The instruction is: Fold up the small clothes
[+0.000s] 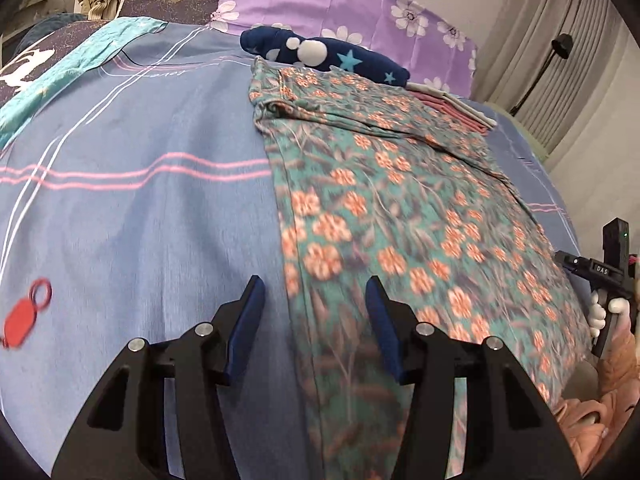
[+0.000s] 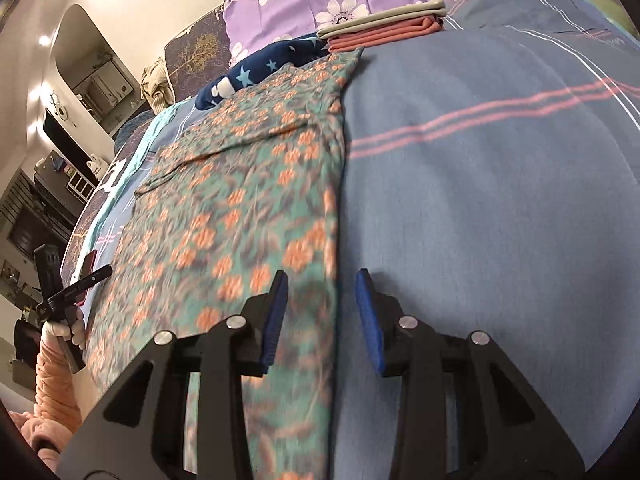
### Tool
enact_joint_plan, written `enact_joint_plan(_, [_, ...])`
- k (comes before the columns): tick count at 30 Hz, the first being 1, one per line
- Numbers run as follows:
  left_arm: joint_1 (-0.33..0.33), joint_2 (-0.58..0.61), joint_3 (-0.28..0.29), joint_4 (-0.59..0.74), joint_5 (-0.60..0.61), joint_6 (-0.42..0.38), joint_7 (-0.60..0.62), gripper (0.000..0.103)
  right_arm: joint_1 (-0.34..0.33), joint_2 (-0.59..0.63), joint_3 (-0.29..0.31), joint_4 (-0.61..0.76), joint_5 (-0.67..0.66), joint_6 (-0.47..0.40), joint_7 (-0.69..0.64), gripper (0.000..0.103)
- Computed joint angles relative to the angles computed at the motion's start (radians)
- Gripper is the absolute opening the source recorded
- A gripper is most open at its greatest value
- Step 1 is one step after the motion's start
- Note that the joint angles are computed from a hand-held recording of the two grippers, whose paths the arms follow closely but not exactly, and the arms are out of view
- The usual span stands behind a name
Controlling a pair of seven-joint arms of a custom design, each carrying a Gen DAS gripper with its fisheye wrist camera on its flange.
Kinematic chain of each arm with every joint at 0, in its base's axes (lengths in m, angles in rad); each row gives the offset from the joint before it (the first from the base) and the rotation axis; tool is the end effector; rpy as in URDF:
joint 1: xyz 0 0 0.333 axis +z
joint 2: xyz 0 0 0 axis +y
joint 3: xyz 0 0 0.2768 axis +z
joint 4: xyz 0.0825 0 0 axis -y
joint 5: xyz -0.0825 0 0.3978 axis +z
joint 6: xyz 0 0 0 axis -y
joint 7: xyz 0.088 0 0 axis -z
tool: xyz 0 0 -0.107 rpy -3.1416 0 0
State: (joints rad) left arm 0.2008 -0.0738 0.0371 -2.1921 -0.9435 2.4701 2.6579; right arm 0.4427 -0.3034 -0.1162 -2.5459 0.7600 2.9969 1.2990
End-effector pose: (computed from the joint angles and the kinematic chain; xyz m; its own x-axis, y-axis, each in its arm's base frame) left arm 0.5471 0.1348 0.4075 -0.2760 -0.9244 0.2632 -0.7634 0.0445 -0.6444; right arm 0.4745 0.1087 0.4030 0.0332 -0.9057 -0.4226 -0.7764 0.2429 -0.5815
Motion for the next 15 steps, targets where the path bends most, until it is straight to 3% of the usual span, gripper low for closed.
enact_joint_plan(3, [0.006, -0.049, 0.017, -0.056, -0.028, -0.027, 0.055, 0.053, 0.01, -0.06, 0.008, -0.063, 0.007, 0.014, 0.018, 0.036])
enact_joint_plan(9, [0.026, -0.124, 0.075, -0.135, -0.087, -0.135, 0.127, 0.053, 0.095, -0.183, -0.056, -0.181, 0.032, 0.05, 0.023, 0.036])
enact_joint_plan(15, [0.049, -0.215, 0.126, -0.226, -0.09, -0.257, 0.187, 0.056, 0.139, -0.335, -0.105, -0.302, -0.018, 0.035, 0.061, 0.036])
